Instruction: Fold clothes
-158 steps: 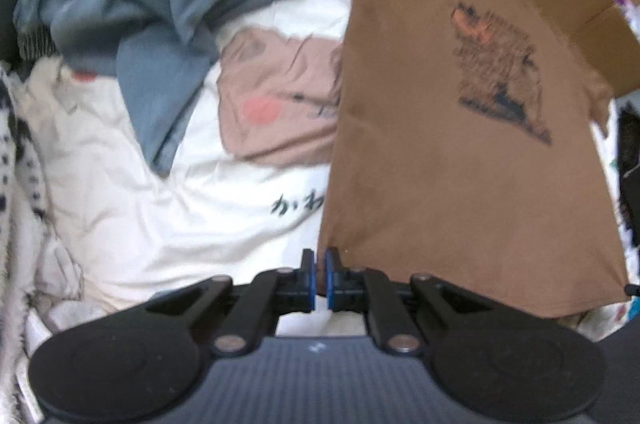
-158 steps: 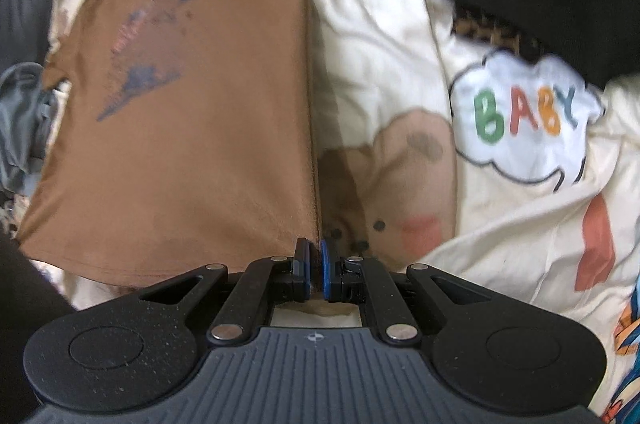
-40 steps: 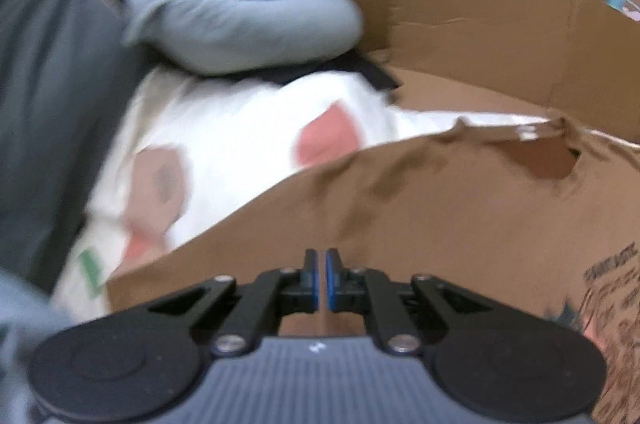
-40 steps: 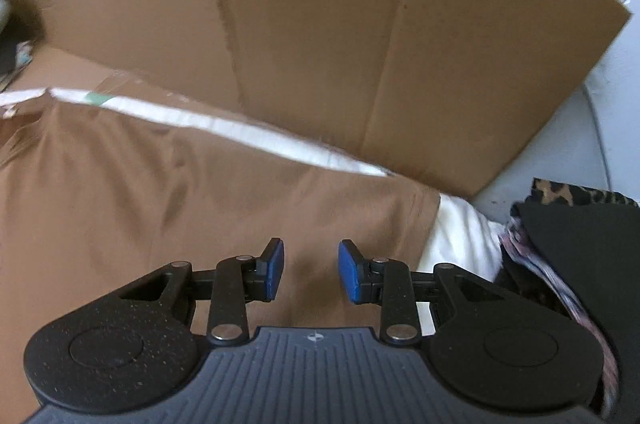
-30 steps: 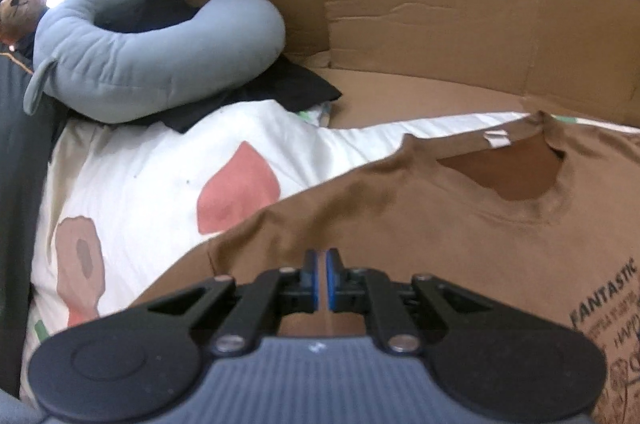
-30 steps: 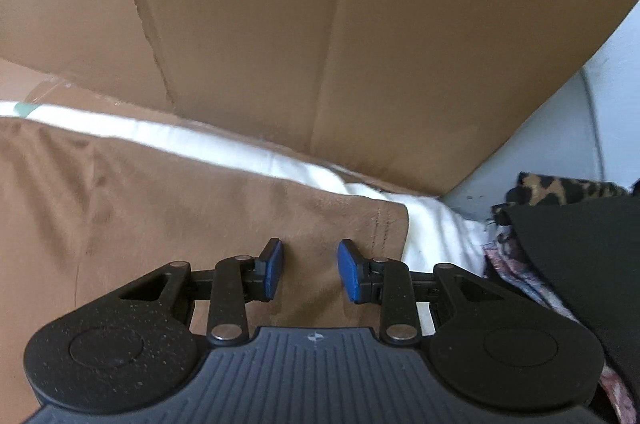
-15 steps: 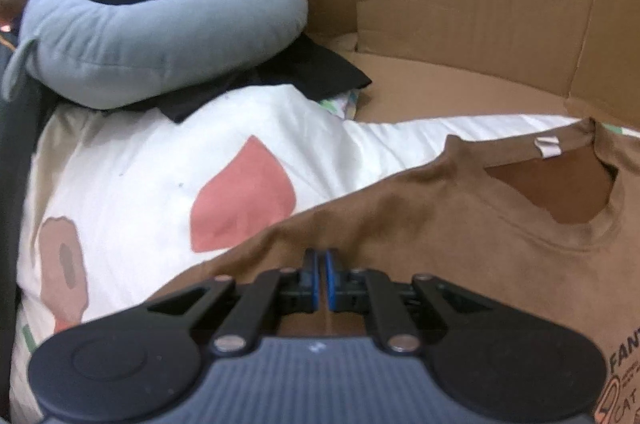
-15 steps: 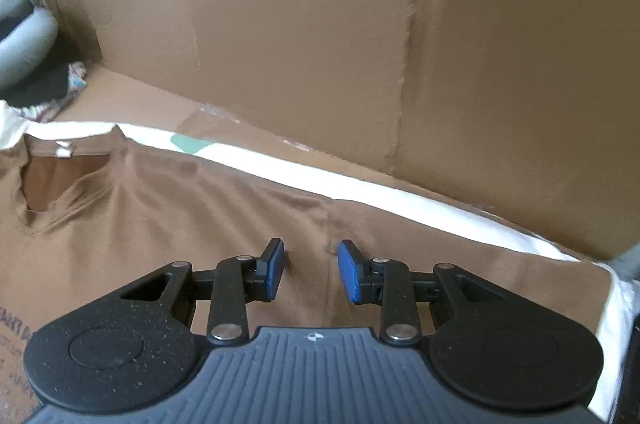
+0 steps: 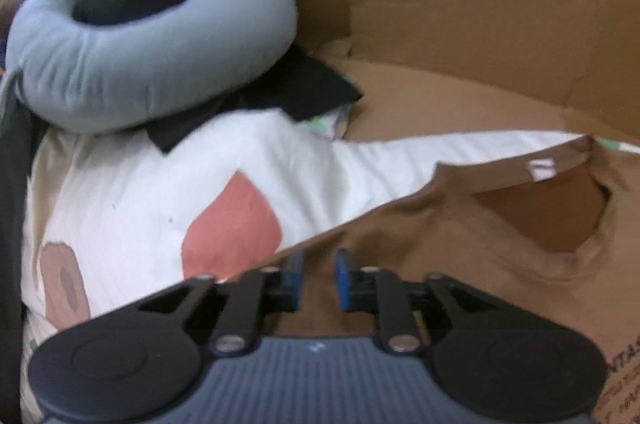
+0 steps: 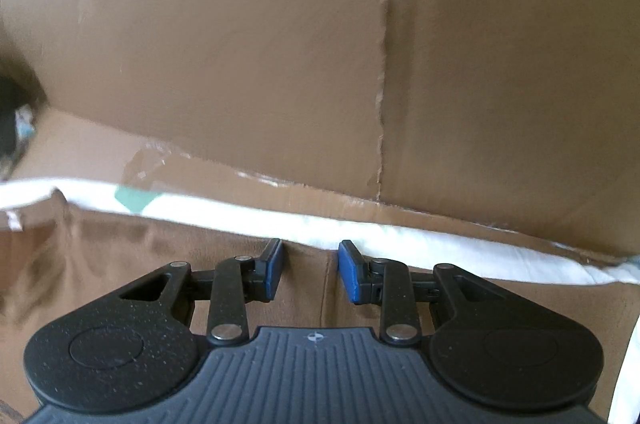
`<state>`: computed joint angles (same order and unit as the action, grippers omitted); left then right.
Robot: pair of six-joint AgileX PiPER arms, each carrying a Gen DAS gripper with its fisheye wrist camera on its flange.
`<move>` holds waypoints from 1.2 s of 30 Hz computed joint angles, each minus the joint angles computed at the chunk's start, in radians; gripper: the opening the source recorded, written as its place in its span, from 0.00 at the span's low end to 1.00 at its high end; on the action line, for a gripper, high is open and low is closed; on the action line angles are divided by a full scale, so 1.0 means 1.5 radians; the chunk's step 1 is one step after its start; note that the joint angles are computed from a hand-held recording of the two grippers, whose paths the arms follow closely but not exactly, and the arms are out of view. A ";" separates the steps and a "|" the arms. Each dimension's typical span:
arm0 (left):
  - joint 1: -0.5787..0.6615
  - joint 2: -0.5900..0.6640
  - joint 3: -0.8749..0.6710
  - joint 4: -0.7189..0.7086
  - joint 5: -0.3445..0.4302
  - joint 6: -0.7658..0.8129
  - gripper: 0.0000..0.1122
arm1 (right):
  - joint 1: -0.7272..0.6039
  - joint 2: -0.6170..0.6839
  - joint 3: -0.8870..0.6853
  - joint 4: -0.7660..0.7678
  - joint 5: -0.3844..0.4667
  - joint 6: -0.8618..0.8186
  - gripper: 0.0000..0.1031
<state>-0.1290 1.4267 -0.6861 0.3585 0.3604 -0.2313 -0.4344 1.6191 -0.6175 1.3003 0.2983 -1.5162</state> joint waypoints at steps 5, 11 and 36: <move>-0.052 -0.038 -0.009 -0.022 0.048 -0.001 0.30 | -0.148 -0.095 0.033 -0.094 0.143 0.019 0.38; -0.148 -0.074 -0.044 -0.035 0.119 -0.057 0.39 | -0.395 -0.157 0.024 -0.240 0.358 -0.010 0.48; -0.528 -0.033 -0.106 0.069 0.183 -0.395 0.39 | -0.921 -0.034 0.035 -0.390 0.489 -0.133 0.48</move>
